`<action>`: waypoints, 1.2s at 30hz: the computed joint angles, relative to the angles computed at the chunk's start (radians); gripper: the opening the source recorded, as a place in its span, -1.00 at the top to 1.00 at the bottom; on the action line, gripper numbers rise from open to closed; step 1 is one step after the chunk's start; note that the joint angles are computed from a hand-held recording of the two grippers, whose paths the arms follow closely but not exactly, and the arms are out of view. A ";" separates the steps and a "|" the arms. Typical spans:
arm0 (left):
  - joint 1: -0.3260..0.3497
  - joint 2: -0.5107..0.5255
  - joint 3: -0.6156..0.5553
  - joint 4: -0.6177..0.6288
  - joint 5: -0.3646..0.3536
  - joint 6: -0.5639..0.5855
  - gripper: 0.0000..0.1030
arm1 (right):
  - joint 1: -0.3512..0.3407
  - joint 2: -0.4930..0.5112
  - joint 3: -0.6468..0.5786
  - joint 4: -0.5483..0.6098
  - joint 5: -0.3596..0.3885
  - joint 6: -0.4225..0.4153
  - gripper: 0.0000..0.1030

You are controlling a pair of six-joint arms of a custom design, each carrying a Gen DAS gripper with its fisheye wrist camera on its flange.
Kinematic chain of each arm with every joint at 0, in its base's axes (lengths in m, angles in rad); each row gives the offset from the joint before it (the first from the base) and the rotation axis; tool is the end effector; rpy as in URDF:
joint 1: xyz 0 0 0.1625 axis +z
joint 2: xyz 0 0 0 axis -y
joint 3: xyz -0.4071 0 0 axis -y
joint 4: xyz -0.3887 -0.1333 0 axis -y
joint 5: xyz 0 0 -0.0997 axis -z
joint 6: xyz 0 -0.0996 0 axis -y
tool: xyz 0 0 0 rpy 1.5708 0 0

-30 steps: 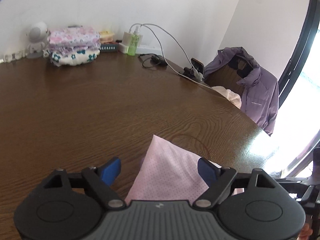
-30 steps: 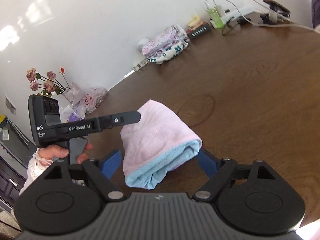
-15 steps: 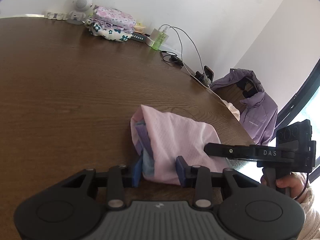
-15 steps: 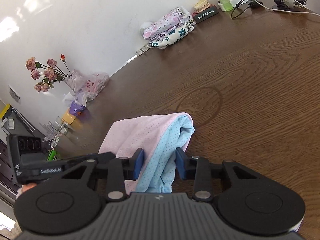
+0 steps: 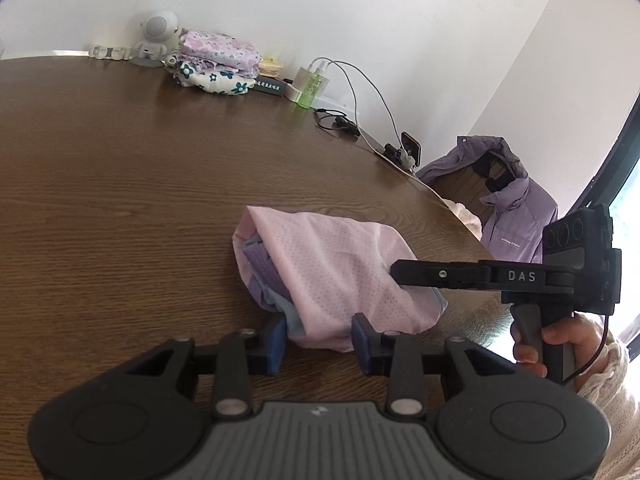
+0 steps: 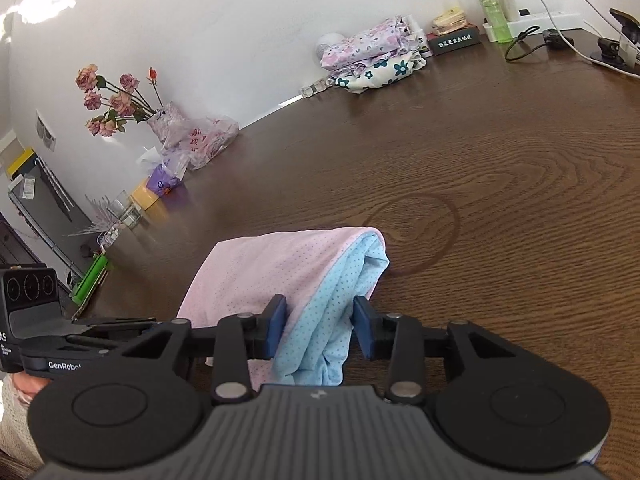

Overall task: Fold clothes
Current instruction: 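Grasp the folded bundle with both grippers from opposite sides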

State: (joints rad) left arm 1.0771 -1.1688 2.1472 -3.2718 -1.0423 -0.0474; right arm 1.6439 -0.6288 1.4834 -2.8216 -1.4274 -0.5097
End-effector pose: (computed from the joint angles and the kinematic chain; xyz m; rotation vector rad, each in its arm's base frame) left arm -0.0791 -0.5343 0.2161 0.3164 2.5969 -1.1359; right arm 0.1993 -0.7018 0.0563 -0.9100 2.8824 -0.6393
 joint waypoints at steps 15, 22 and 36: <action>0.050 0.007 -0.112 0.048 -0.002 -0.167 -0.93 | 0.027 -0.011 0.079 -0.227 -0.106 0.256 -0.99; 0.085 0.043 -0.164 0.100 -0.065 -0.164 -0.93 | 0.018 0.021 0.014 -0.121 -0.034 0.234 -0.99; 0.119 0.095 -0.181 0.033 -0.167 -0.192 0.15 | -0.004 0.054 0.025 -0.181 0.032 0.379 0.33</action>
State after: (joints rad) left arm 1.1959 -1.0739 1.9658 -3.2385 -1.2088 -0.2397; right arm 1.6404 -0.5751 1.5082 -3.0021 -1.3954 -0.1310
